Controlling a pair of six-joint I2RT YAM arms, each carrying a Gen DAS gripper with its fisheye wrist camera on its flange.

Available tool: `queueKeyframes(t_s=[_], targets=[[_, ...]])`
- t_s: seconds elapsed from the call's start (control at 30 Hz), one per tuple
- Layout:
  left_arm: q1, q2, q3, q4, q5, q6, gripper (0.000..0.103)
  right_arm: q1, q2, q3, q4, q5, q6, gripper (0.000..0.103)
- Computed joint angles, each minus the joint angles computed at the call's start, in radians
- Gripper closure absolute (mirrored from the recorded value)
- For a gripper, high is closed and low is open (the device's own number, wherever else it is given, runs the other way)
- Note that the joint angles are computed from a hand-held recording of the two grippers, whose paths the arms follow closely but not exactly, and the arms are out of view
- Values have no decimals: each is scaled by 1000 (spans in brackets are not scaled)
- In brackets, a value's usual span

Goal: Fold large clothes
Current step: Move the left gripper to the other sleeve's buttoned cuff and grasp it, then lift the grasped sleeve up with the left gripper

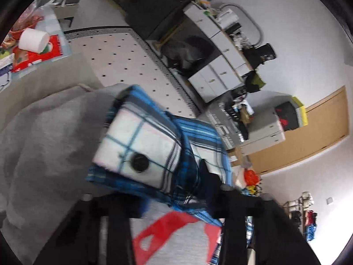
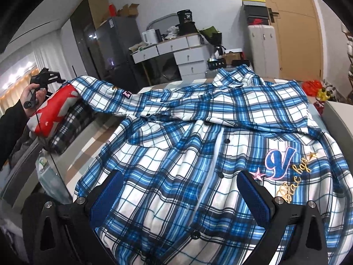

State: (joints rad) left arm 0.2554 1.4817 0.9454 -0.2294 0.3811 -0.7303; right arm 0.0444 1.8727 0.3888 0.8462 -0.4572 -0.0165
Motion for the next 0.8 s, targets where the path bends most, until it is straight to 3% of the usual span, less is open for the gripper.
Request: queueKeyframes(t_s=[0.13,0.33,0.47,0.6,0.77,0.8], targets=[[-5,-2,5,-22,-10,27,96,-11,11,20,-28,-8,0,0],[-16,-60,10,-2,15,70,99,-33,25,34,-43,-21,10,0],[-7,-88,3,44,70,130,99,-34,18,39,-65,-8,5,0],[33,-32,-24,97,154,50,99,-37,24,47,-78,0,5,0],[32,43,1,66,182,14,89,-37,29,50,-80,8,6,0],[31,59,13,54,180,9,82,-37,29,49,-78,8,5,0]])
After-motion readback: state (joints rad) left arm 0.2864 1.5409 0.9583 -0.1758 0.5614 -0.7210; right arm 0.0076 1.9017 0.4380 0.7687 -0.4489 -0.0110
